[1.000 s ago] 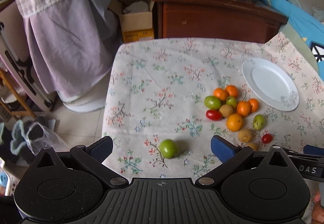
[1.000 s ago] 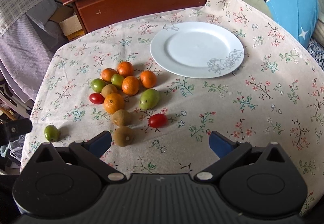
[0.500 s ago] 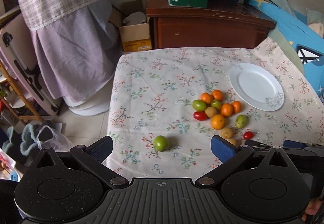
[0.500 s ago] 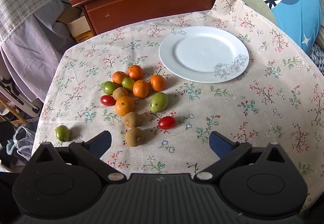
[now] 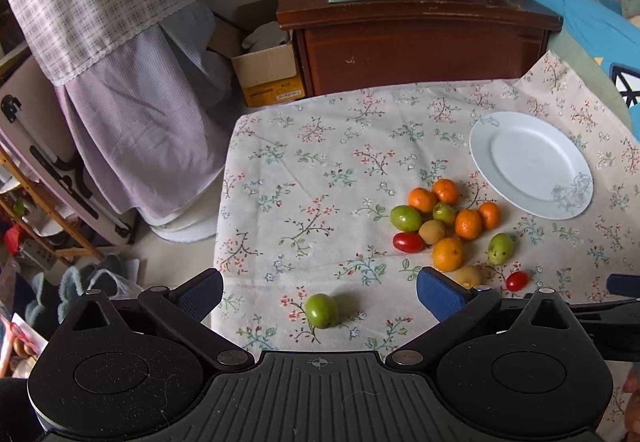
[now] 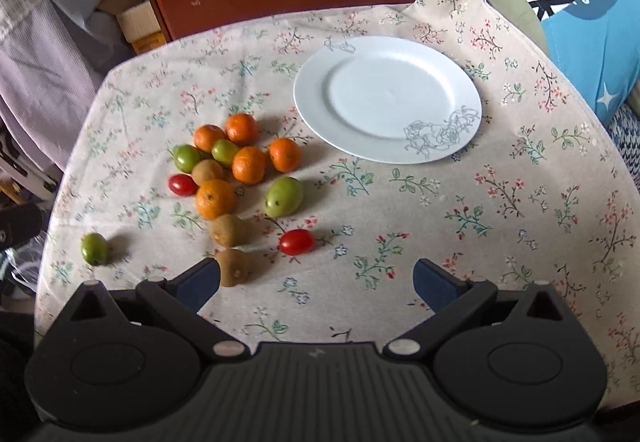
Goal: Organize fruits
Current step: 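Lower left tool to the green lime while right tool approaches the red cherry tomato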
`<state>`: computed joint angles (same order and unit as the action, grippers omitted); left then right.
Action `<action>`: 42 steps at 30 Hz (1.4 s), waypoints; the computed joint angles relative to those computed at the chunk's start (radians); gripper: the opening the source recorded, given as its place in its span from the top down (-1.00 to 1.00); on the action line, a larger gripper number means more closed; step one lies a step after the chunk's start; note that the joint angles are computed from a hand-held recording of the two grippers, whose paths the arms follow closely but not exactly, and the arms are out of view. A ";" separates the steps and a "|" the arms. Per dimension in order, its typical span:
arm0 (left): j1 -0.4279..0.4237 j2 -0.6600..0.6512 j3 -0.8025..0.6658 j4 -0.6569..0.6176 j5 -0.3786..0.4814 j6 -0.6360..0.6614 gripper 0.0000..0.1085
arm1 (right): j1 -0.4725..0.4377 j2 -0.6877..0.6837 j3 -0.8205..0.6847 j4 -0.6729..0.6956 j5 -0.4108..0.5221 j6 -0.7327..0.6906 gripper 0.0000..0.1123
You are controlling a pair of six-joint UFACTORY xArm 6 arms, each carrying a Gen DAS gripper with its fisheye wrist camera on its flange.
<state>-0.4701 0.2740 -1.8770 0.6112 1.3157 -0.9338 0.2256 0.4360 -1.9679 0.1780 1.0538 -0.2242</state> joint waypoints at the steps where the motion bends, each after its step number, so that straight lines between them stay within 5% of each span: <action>1: 0.004 0.013 -0.012 -0.003 0.005 0.010 -0.90 | 0.003 0.006 -0.008 -0.015 0.003 0.000 -0.82; 21: 0.042 0.133 -0.081 -0.063 -0.058 0.047 -0.90 | 0.022 0.066 -0.058 -0.140 -0.054 0.045 -0.82; 42: 0.068 0.048 0.074 -0.129 -0.150 0.059 -0.90 | 0.021 0.059 -0.034 -0.071 -0.038 -0.007 -0.82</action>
<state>-0.4017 0.3223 -1.8026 0.4825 1.1656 -0.8743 0.2462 0.4949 -2.0023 0.1066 1.0161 -0.2315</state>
